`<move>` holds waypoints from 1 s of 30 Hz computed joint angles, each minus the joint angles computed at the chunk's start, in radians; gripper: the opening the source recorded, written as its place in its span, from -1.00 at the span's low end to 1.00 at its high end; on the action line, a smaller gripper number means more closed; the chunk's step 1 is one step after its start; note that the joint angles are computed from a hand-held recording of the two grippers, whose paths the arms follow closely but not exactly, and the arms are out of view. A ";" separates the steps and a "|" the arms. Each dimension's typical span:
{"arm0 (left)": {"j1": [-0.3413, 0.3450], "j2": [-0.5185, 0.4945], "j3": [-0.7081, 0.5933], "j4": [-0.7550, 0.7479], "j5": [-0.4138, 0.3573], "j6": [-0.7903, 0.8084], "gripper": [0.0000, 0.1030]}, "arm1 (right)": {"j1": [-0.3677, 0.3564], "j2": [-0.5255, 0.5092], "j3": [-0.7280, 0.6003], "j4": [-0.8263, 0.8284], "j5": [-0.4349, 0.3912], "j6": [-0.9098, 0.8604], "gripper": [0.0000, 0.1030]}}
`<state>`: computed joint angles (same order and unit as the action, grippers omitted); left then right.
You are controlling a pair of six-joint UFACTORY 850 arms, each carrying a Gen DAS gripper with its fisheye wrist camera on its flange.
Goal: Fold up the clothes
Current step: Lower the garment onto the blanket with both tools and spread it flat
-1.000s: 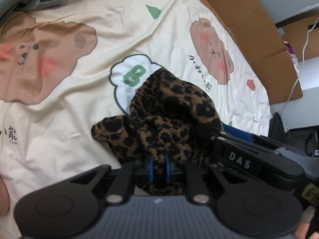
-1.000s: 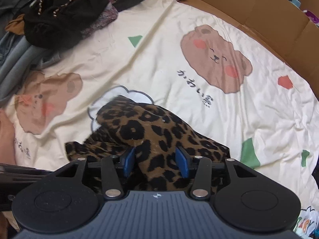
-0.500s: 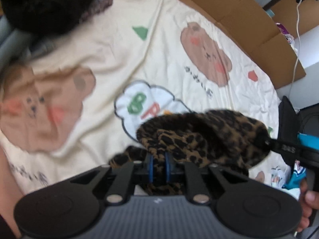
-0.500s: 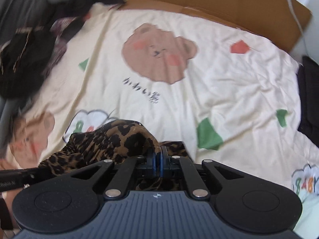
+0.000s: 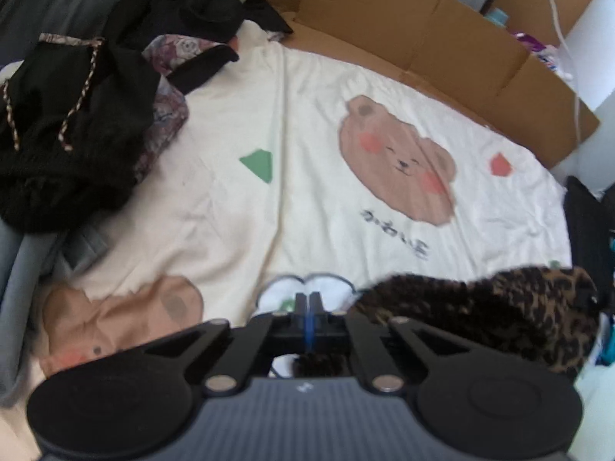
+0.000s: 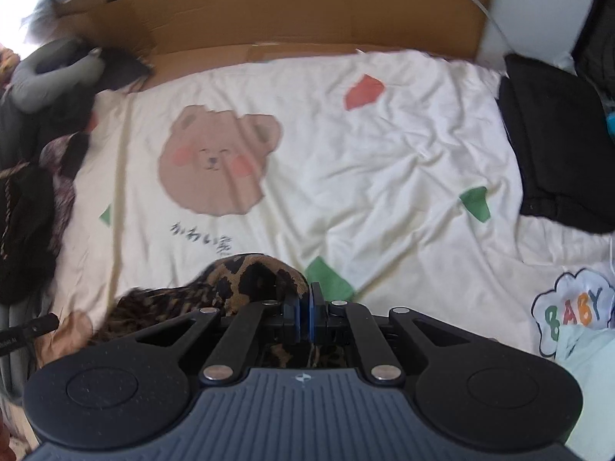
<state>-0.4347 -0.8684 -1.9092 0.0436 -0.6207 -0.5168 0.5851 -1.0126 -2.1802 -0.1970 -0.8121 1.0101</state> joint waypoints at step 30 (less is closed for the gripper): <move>0.035 -0.105 0.040 -0.426 0.075 0.162 -0.53 | -0.017 0.048 0.167 -0.020 0.270 -0.381 -0.15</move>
